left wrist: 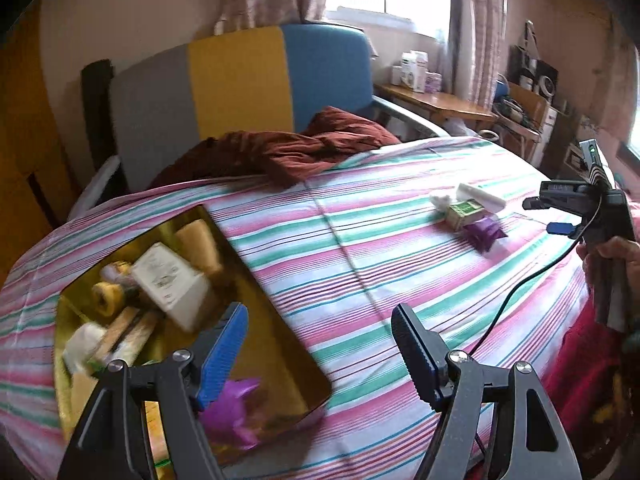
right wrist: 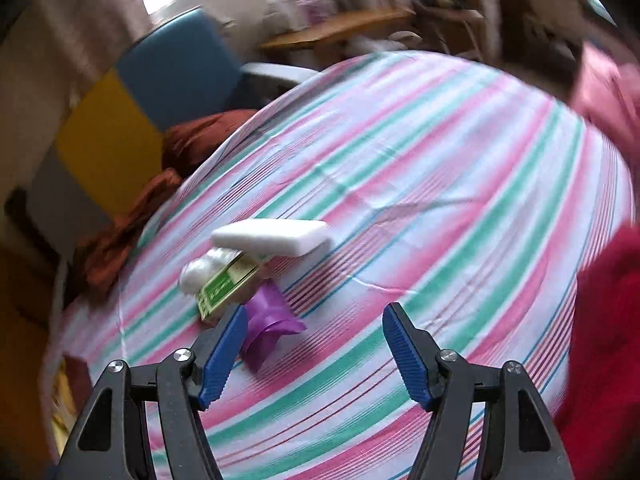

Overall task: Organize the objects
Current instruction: 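Move both open grippers to the remaining items and grasp the plastic-wrapped ball with the left gripper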

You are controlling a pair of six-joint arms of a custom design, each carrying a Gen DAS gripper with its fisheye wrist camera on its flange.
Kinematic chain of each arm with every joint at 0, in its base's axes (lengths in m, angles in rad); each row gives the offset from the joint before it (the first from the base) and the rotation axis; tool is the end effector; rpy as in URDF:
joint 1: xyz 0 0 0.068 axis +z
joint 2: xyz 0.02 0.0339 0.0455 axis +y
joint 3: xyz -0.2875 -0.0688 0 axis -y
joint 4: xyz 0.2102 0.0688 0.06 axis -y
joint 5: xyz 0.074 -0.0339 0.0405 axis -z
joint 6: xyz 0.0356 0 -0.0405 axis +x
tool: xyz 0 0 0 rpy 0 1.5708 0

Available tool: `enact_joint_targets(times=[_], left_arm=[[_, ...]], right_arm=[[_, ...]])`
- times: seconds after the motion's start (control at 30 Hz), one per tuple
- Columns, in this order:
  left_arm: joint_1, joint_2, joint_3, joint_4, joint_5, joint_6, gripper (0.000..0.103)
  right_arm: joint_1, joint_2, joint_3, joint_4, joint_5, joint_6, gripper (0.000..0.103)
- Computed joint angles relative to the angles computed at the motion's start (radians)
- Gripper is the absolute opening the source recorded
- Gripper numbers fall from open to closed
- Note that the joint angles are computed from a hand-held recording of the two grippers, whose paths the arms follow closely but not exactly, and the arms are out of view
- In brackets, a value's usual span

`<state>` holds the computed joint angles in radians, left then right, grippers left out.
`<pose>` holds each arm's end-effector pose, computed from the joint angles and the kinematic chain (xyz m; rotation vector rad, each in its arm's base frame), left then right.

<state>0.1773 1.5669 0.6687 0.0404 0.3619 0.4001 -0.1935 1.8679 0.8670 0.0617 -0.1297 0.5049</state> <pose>0.2650 0.0347 0.1928 0.4216 2.3247 -0.1635 0.3273 -0.0594 0.1556 0.8127 2.3882 0.2896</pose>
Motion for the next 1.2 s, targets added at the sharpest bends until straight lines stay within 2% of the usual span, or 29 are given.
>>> enact_joint_targets(times=[0.27,0.47,0.8,0.9,1.2], left_arm=[[-0.189,0.109,0.082,0.0,-0.065,-0.088,0.075],[-0.298,0.23,0.199,-0.042,-0.113,-0.126,0.075],[-0.39,0.48,0.54,-0.212,-0.086,-0.244,0.073],[-0.407,0.564,0.678,-0.285,-0.037,-0.296,0.073],[-0.464,0.758,0.993,-0.377,-0.015,-0.364,0.073]], right_arm=[[-0.007,0.029,0.01,-0.005,-0.063,0.003,0.071],[-0.005,0.042,0.015,-0.012,-0.089,-0.001,0.071],[-0.006,0.057,0.025,-0.019,-0.146,-0.014,0.071],[-0.007,0.059,0.026,-0.015,-0.162,-0.013,0.071],[-0.012,0.076,0.029,-0.015,-0.213,-0.01,0.071]])
